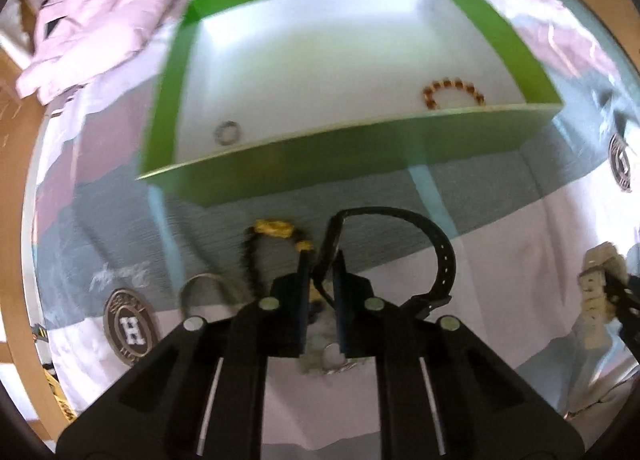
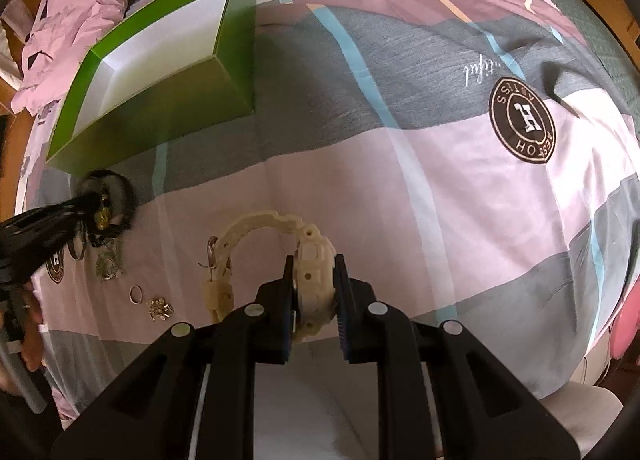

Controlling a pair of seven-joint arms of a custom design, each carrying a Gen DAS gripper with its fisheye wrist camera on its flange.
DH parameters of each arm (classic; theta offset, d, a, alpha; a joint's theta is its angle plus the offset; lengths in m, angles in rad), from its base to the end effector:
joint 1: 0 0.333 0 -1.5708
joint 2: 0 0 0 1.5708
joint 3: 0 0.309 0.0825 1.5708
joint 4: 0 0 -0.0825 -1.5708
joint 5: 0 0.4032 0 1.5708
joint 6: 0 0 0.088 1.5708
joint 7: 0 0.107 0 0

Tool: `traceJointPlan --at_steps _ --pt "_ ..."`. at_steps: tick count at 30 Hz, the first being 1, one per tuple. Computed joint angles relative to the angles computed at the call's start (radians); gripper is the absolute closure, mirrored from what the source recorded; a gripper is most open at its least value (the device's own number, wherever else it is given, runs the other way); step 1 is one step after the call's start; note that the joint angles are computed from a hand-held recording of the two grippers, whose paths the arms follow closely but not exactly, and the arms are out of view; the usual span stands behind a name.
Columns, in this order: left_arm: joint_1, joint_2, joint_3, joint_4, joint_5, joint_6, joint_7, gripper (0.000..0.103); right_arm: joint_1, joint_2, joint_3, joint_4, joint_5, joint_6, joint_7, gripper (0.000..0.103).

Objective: Organize jewelry
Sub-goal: 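Grasp the black strap bracelet with the left gripper while the right gripper holds the watch, then lower watch and black bracelet into the green box and open both grippers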

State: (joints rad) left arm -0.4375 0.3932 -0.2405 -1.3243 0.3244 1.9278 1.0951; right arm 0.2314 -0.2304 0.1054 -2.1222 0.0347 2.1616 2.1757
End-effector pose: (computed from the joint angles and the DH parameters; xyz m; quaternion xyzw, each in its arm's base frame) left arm 0.5875 -0.4050 0.5312 -0.6041 0.7813 -0.0836 0.1328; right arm 0.5006 0.1800 0.5233 -0.5949 0.7926 -0.0381 0.1285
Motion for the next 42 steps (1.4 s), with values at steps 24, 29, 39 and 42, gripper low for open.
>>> traceJointPlan --at_steps 24,29,39,42 --pt "0.127 -0.417 -0.022 -0.573 -0.146 0.262 -0.130 0.093 0.078 0.072 0.017 -0.038 0.107 0.237 -0.192 0.085" --pt "0.120 -0.393 -0.028 -0.546 -0.129 0.237 -0.146 0.093 0.076 0.083 0.017 -0.027 0.079 0.233 -0.160 0.085" --pt "0.098 -0.296 -0.024 -0.302 -0.004 0.249 -0.191 0.093 0.065 0.154 0.012 0.125 -0.058 0.312 -0.060 0.085" --pt "0.105 -0.225 -0.020 -0.200 -0.041 0.268 -0.162 0.093 0.058 0.201 0.003 0.203 -0.093 0.354 -0.005 0.085"
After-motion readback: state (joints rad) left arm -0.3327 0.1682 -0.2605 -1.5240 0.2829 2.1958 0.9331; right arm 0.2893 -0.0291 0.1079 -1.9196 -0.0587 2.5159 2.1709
